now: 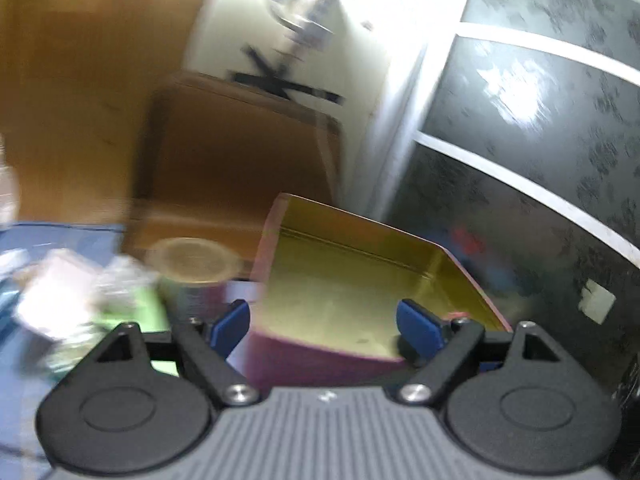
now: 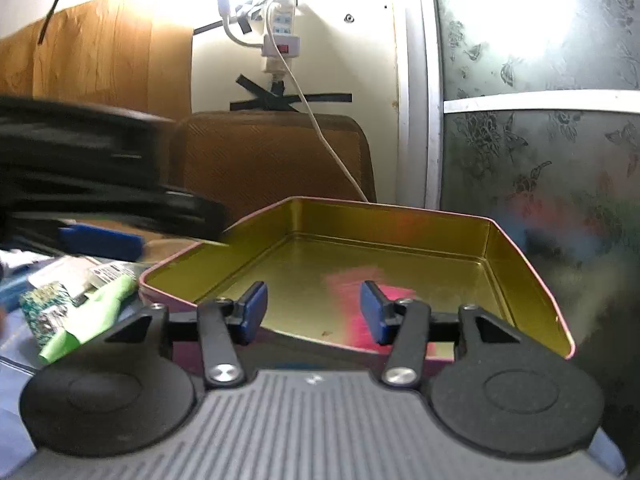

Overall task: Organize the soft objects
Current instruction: 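Carry the pink toy with the left gripper into the pink tin and release, then grasp the green cloth with the left gripper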

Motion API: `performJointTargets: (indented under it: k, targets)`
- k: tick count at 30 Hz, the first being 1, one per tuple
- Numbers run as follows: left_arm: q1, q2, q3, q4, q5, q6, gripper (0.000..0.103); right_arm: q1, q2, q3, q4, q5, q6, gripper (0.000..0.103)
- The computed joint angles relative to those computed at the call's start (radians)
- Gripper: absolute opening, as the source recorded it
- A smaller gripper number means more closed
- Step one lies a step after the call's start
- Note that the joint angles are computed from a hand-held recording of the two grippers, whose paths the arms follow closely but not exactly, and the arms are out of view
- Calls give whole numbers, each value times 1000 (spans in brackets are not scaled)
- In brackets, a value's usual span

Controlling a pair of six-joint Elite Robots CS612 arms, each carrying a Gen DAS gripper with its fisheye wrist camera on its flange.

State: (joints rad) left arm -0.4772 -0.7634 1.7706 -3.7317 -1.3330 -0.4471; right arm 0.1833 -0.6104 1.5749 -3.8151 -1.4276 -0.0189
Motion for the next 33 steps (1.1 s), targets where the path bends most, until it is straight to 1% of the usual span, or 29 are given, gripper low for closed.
performJointTargets:
  k: [2, 4, 6, 7, 8, 9, 10, 12, 15, 17, 18, 20, 21, 22, 24, 25, 26, 28, 30, 32, 33]
  targets:
    - [3, -18, 62, -36, 79, -10, 83, 5, -8, 20, -29, 35, 11, 54]
    - [1, -29, 115, -49, 173, -16, 83, 11, -11, 29, -36, 98, -4, 54]
    - [5, -34, 155, -55, 231, -42, 83, 17, -17, 31, -2, 179, -39, 54]
    - [8, -36, 174, -49, 255, -69, 83, 20, -20, 30, 31, 224, -54, 53]
    - [13, -39, 187, -38, 264, -101, 82, 25, -22, 27, 66, 258, -63, 49]
    - [21, -42, 201, -28, 258, -141, 81, 29, -22, 16, 116, 290, -71, 47]
    - [29, -43, 210, -22, 236, -184, 80, 34, -24, 9, 158, 309, -75, 44]
    - [43, -44, 224, -34, 194, -230, 79, 43, -20, -17, 229, 330, -66, 42]
    - [50, -45, 229, -50, 165, -238, 79, 58, -9, -57, 303, 300, -55, 41]
    - [48, -47, 236, -70, 147, -232, 79, 60, -1, -84, 374, 318, -54, 41]
    - [51, -47, 235, -80, 132, -228, 77, 61, 3, -99, 416, 322, -55, 38]
    - [51, -47, 237, -95, 102, -223, 76, 61, 2, -107, 488, 323, -55, 4]
    - [51, -49, 238, -98, 91, -223, 76, 57, -1, -101, 498, 338, -35, 3]
    - [52, -48, 236, -102, 74, -224, 76, 52, -5, -87, 475, 352, -20, 3]
    - [59, -46, 233, -112, 24, -230, 76, 44, -19, -44, 392, 367, -19, 3]
    - [64, -45, 231, -122, -12, -234, 76, 40, -24, -24, 343, 378, -24, 3]
    - [69, -42, 228, -130, -44, -238, 76, 33, -33, 1, 301, 400, -30, 3]
    - [80, -38, 221, -141, -116, -246, 77, 17, -50, 42, 258, 475, -45, 3]
    - [85, -34, 216, -143, -163, -244, 79, 5, -66, 80, 253, 558, -84, 3]
    - [82, -36, 215, -128, -174, -229, 79, 1, -83, 107, 314, 632, -152, 3]
    - [78, -38, 217, -118, -167, -217, 76, -1, -91, 120, 361, 674, -195, 3]
